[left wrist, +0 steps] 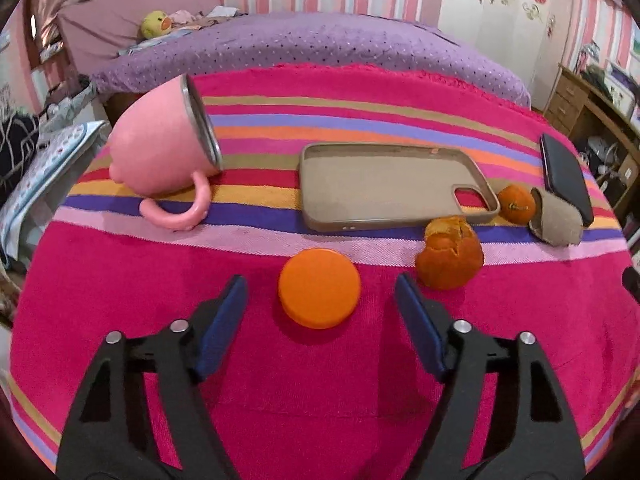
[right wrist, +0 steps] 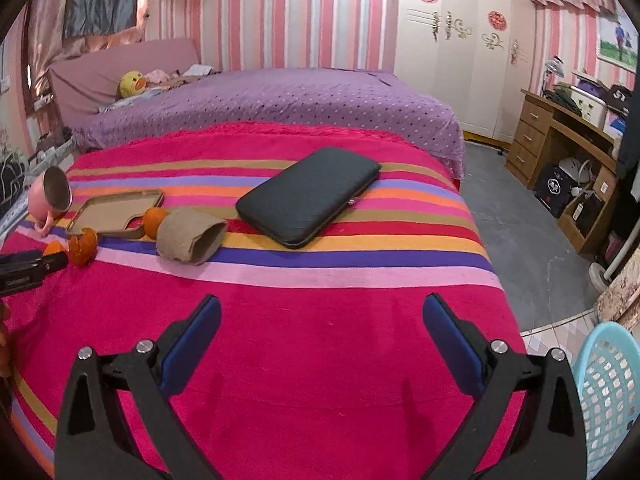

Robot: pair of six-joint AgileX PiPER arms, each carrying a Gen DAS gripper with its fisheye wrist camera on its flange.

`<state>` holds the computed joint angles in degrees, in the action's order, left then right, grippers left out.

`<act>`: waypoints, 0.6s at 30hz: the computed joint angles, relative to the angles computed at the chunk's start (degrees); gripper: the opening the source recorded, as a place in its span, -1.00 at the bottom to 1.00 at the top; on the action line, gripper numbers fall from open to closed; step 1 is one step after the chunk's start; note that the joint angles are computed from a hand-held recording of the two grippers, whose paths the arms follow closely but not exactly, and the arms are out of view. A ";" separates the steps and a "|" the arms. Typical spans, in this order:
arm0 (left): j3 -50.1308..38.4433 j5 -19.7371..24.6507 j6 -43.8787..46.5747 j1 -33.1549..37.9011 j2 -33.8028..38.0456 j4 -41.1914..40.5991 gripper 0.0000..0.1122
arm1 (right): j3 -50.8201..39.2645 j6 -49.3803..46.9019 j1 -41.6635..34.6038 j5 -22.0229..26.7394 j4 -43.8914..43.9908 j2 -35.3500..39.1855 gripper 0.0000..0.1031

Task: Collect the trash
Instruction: 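Move both tools back over the bed toward the orange lid and oranges, then grasp the orange lid with the left gripper while the right gripper grasps the beige paper cup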

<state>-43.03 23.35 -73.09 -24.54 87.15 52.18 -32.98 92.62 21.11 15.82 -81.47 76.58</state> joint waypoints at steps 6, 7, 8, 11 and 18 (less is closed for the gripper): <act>0.06 0.78 1.21 -1.34 -0.40 0.60 -0.29 | -2.67 -1.67 4.30 1.45 2.53 2.62 0.91; 0.13 1.11 1.35 -1.30 -0.69 0.52 -0.30 | -3.58 -2.97 4.62 1.31 3.78 3.34 0.91; 0.17 1.47 1.27 -1.29 -0.97 0.74 -0.30 | -4.69 -3.99 5.29 1.47 4.78 4.21 0.90; 0.79 2.76 -0.39 -1.40 -2.40 2.88 -0.30 | -9.06 -8.12 7.44 2.48 9.34 7.45 0.90; 1.30 3.99 4.27 -0.16 -5.46 -2.50 -0.30 | -21.23 -29.99 10.10 2.48 30.73 18.26 0.69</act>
